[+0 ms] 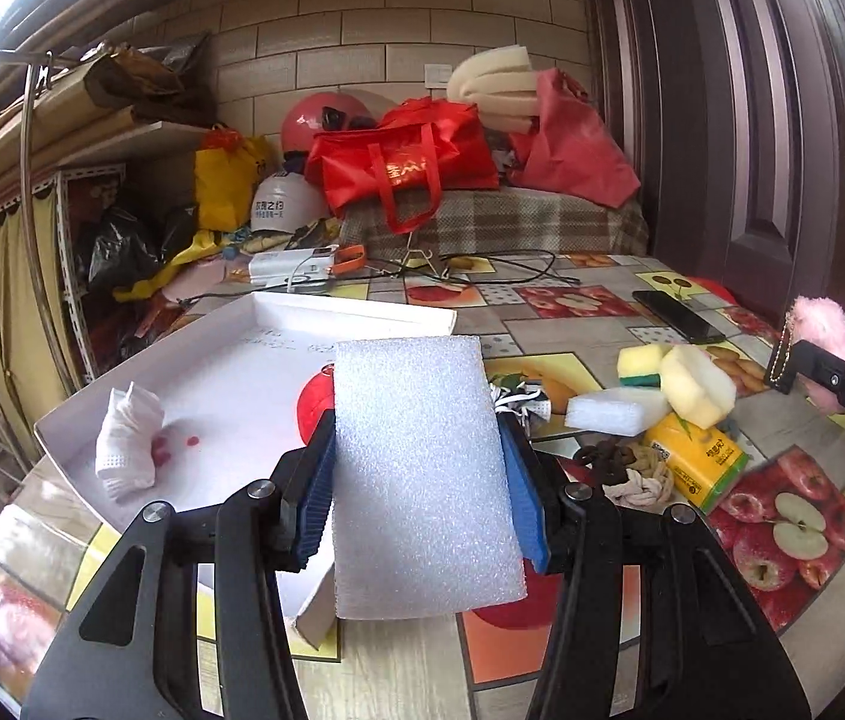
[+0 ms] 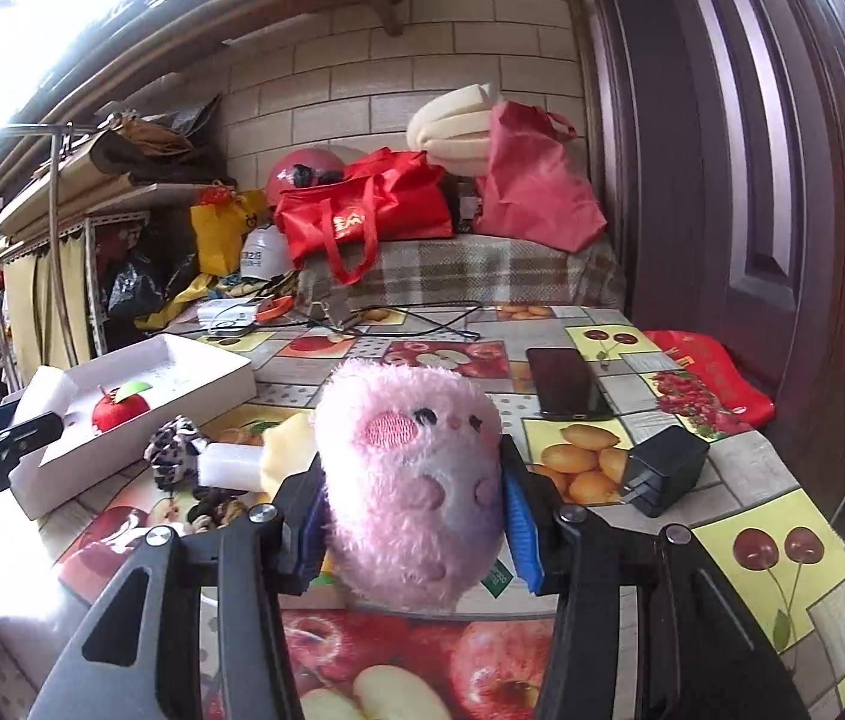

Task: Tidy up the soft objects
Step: 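Carry the foam block and pig plush over the white box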

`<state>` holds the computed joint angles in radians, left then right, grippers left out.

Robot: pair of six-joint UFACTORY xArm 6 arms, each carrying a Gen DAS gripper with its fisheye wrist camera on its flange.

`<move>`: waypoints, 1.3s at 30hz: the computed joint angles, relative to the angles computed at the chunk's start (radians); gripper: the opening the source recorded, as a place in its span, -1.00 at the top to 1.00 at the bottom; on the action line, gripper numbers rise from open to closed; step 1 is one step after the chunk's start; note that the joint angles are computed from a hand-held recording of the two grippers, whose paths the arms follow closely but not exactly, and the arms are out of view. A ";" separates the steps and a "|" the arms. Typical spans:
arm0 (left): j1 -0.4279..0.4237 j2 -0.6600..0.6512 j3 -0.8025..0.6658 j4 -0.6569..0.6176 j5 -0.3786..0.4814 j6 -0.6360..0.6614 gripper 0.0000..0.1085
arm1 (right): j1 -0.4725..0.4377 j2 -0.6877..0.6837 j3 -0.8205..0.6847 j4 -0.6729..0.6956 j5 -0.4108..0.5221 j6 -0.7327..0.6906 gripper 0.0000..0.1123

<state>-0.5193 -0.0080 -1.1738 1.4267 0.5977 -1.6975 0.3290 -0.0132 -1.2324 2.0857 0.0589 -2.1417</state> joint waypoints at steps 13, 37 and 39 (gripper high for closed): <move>0.000 -0.015 0.024 -0.002 0.046 -0.022 0.07 | 0.119 0.031 -0.006 -0.107 0.021 0.060 0.13; 0.147 -0.144 0.168 0.040 0.060 -0.049 0.06 | 0.293 0.130 -0.103 -0.157 -0.014 0.047 0.13; 0.172 -0.150 0.175 0.037 0.048 -0.047 0.06 | 0.309 0.146 -0.117 -0.188 -0.018 0.070 0.13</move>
<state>-0.3476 -0.1580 -0.9987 1.4635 0.6460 -1.7446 0.6384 0.1324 -1.3499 1.8973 0.0408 -2.0719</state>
